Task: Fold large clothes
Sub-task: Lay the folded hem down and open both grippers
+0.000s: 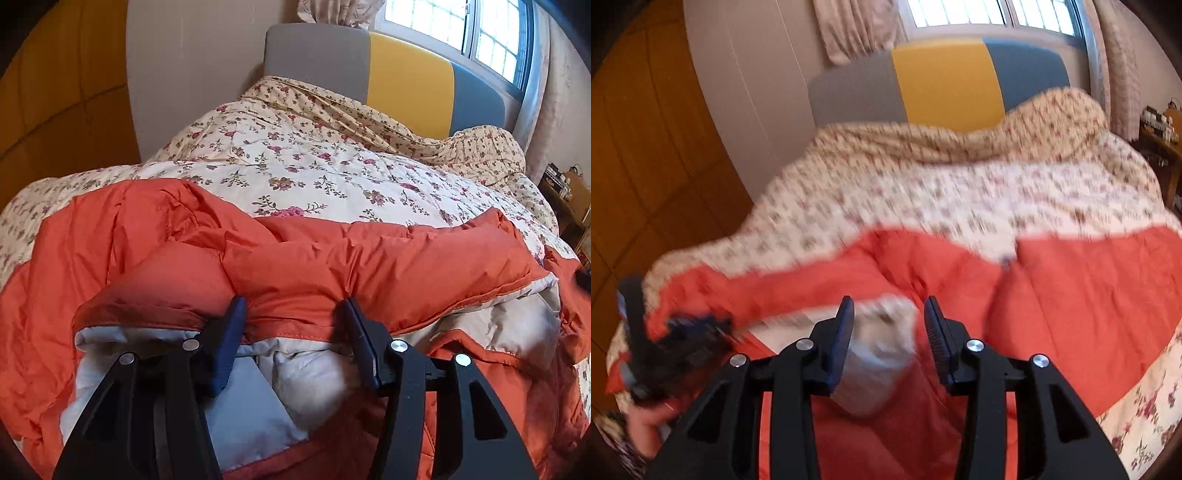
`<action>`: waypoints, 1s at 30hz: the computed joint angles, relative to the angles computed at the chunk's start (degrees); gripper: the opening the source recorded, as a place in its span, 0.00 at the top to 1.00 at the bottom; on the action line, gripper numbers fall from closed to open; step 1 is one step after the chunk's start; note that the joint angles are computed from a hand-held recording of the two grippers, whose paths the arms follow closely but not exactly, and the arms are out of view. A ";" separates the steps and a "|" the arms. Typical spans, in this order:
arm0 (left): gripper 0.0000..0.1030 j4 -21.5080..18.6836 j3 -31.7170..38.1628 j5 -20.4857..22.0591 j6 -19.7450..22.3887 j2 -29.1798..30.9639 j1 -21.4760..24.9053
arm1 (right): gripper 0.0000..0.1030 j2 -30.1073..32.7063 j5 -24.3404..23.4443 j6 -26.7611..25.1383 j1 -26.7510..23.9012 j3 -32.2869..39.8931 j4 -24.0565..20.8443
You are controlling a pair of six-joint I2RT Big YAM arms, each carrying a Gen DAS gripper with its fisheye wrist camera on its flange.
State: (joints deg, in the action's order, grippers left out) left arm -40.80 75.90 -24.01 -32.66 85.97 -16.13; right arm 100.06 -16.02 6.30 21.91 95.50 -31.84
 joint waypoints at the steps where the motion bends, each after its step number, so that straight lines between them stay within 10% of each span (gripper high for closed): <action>1: 0.47 -0.01 0.04 -0.11 -0.01 0.06 -0.12 | 0.62 0.77 0.12 -0.41 0.70 1.68 -0.62; 7: 0.47 0.69 -0.45 0.59 -0.25 -0.34 0.06 | 0.65 13.77 7.53 -6.56 6.31 18.67 -15.04; 15: 0.47 -4.14 6.77 1.31 3.37 5.65 2.33 | 0.64 16.04 12.44 -5.84 8.13 15.84 -8.27; 30: 0.45 2.33 -0.59 1.07 0.71 -2.00 2.56 | 0.64 16.05 13.79 -6.40 8.47 14.10 -5.45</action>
State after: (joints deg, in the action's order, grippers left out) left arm -38.47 75.32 -22.95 -31.94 83.97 -13.57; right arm 116.10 -2.23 -0.09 30.38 109.60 -37.29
